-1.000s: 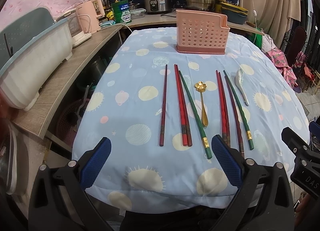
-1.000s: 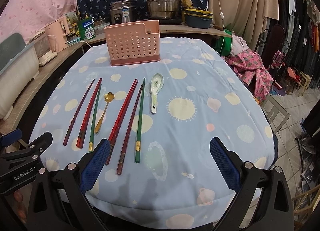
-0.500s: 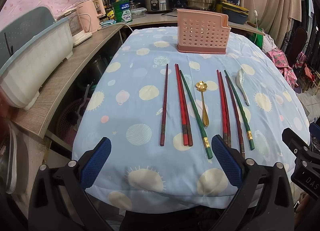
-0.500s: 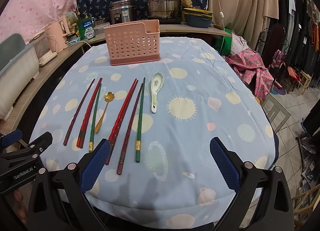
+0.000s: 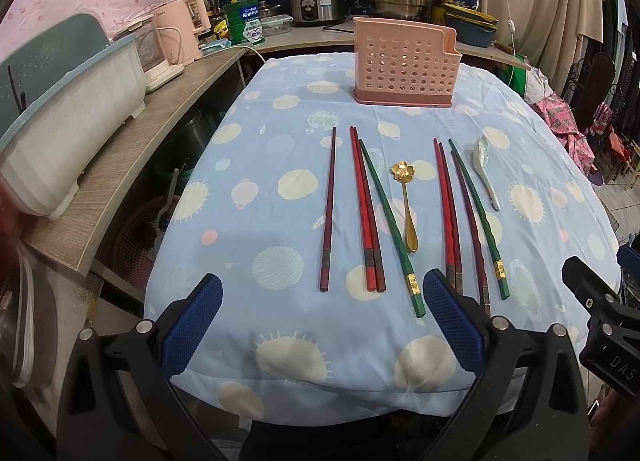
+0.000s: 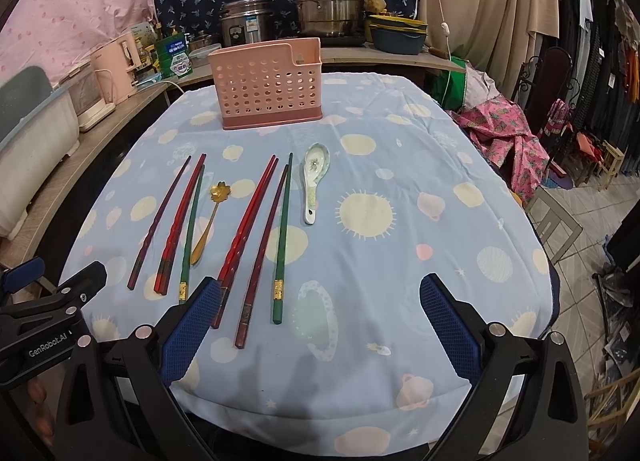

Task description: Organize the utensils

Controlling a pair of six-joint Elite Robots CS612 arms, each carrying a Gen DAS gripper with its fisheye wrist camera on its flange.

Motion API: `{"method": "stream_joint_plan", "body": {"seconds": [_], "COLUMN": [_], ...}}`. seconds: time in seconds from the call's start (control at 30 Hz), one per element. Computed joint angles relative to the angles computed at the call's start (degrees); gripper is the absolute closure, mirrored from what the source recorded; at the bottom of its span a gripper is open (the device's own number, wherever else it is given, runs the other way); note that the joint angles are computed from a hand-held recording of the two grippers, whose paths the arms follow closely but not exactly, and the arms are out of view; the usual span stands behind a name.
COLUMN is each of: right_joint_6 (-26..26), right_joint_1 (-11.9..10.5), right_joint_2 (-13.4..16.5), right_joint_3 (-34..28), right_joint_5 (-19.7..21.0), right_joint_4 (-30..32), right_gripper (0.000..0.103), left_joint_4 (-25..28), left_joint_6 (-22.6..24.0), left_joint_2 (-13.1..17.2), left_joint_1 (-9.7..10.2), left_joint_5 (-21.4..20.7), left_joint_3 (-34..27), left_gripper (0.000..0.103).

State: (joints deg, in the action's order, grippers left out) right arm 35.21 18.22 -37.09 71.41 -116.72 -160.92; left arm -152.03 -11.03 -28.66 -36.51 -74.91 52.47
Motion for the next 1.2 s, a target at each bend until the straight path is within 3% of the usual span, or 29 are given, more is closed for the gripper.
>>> {"method": "stream_joint_plan", "body": {"seconds": [1.2], "right_joint_6": [0.58], "right_joint_1": [0.01], "right_joint_2": [0.22], "right_joint_3": [-0.11], "right_joint_5": [0.25], "right_joint_4": [0.21], "right_gripper": [0.007], "left_joint_4": [0.93], "left_joint_6": [-0.61], "left_joint_2": [0.25], "left_joint_1": [0.12], "left_joint_5": [-0.19], "left_joint_3": [-0.18], "left_gripper": [0.007]}}
